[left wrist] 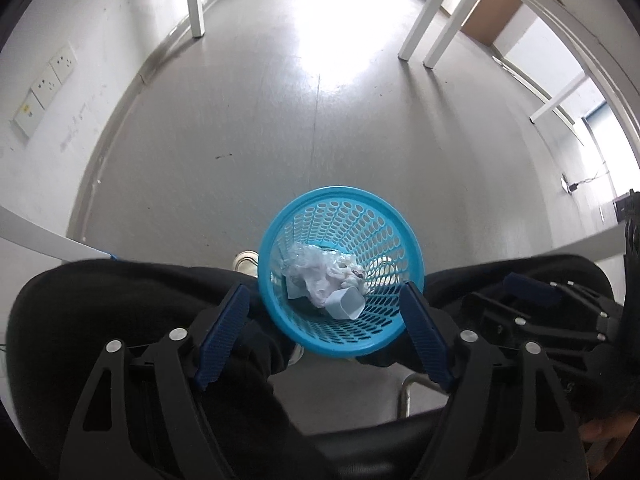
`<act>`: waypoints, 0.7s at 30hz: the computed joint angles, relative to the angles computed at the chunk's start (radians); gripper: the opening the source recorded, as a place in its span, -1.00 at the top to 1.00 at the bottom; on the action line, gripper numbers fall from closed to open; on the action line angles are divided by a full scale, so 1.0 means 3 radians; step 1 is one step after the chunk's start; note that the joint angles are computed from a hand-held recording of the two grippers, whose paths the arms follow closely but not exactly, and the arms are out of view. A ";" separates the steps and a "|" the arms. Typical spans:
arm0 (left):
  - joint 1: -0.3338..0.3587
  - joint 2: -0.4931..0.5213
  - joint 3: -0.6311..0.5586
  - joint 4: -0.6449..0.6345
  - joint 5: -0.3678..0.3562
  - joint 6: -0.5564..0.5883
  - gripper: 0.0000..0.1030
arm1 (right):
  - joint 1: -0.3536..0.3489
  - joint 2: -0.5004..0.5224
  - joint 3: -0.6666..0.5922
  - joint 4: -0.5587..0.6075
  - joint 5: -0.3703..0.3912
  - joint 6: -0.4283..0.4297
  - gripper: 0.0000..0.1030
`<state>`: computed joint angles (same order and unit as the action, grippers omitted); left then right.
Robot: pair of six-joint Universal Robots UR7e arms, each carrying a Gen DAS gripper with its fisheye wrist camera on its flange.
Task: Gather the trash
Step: 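Raise both open tools back toward the table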
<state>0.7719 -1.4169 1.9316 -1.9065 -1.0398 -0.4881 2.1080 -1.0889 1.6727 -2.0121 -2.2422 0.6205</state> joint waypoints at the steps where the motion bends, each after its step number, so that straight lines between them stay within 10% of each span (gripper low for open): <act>1: -0.0030 -0.0043 0.0007 0.0031 -0.0014 -0.0010 -0.53 | 0.0038 -0.0026 0.0012 0.0011 -0.0004 0.0003 -0.23; 21: -0.0909 -0.1041 0.0243 0.0363 0.0355 -0.0303 -0.88 | 0.0970 -0.0446 0.0170 -0.0167 -0.0655 -0.0110 -0.77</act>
